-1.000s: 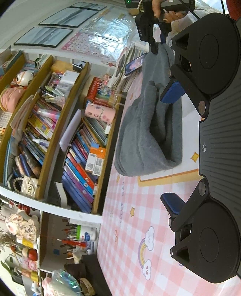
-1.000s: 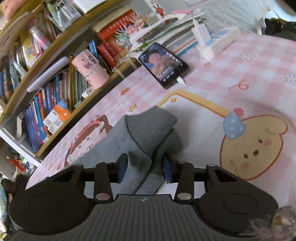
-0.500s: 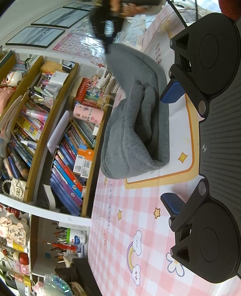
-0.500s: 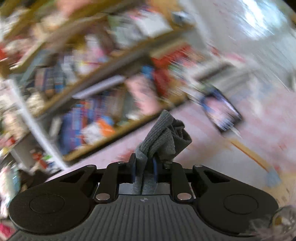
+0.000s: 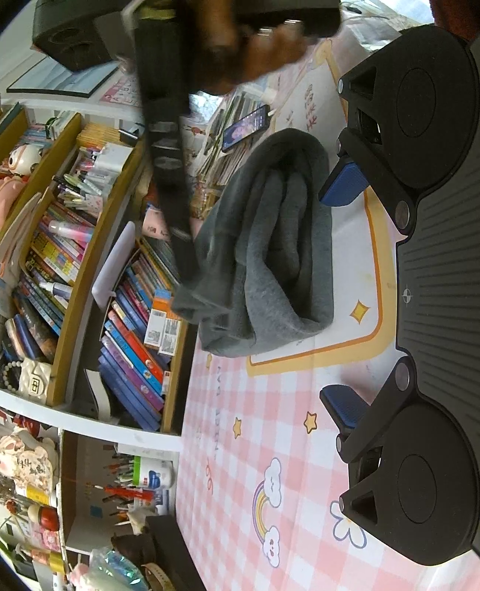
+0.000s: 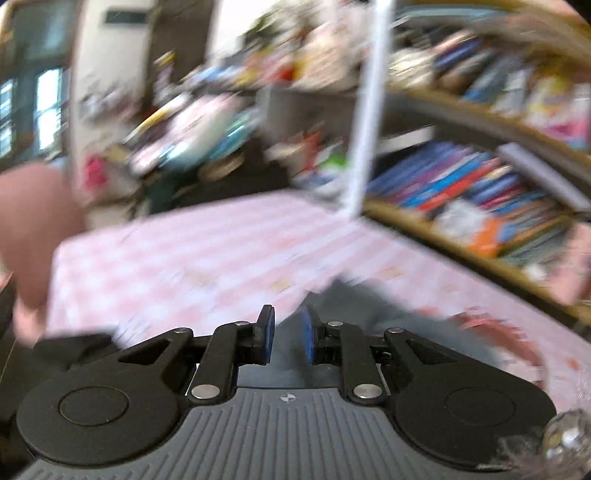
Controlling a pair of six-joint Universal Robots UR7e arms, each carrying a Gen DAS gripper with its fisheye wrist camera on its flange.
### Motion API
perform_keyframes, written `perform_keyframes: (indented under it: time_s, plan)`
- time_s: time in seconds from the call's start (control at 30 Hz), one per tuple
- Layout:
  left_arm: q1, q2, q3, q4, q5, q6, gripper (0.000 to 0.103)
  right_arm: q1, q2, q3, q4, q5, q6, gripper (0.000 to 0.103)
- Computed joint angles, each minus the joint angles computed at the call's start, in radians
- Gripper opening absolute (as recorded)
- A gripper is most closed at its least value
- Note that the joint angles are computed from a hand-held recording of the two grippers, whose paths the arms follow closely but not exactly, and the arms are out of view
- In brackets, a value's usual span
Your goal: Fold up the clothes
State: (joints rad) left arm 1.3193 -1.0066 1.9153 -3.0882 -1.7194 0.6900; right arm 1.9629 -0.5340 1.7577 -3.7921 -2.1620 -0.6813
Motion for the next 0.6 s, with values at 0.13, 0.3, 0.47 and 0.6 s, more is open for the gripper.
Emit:
perform_keyframes:
  time_s: [0.13, 0.3, 0.47, 0.6]
  plan:
    - [-0.001, -0.002, 0.002, -0.001, 0.002, 0.007, 0.103, -0.008, -0.028, 0.062, -0.080, 0.074, 0.042, 0.041]
    - [-0.006, -0.002, 0.002, -0.010, -0.005, 0.009, 0.103, -0.029, -0.106, 0.180, -0.257, 0.158, 0.182, 0.058]
    - [-0.008, -0.006, -0.003, -0.028, -0.056, 0.034, 0.103, -0.058, -0.111, 0.227, -0.405, 0.037, 0.332, 0.082]
    - [-0.012, -0.002, -0.029, -0.042, -0.111, 0.040, 0.103, -0.097, -0.110, 0.261, -0.463, -0.048, 0.474, 0.086]
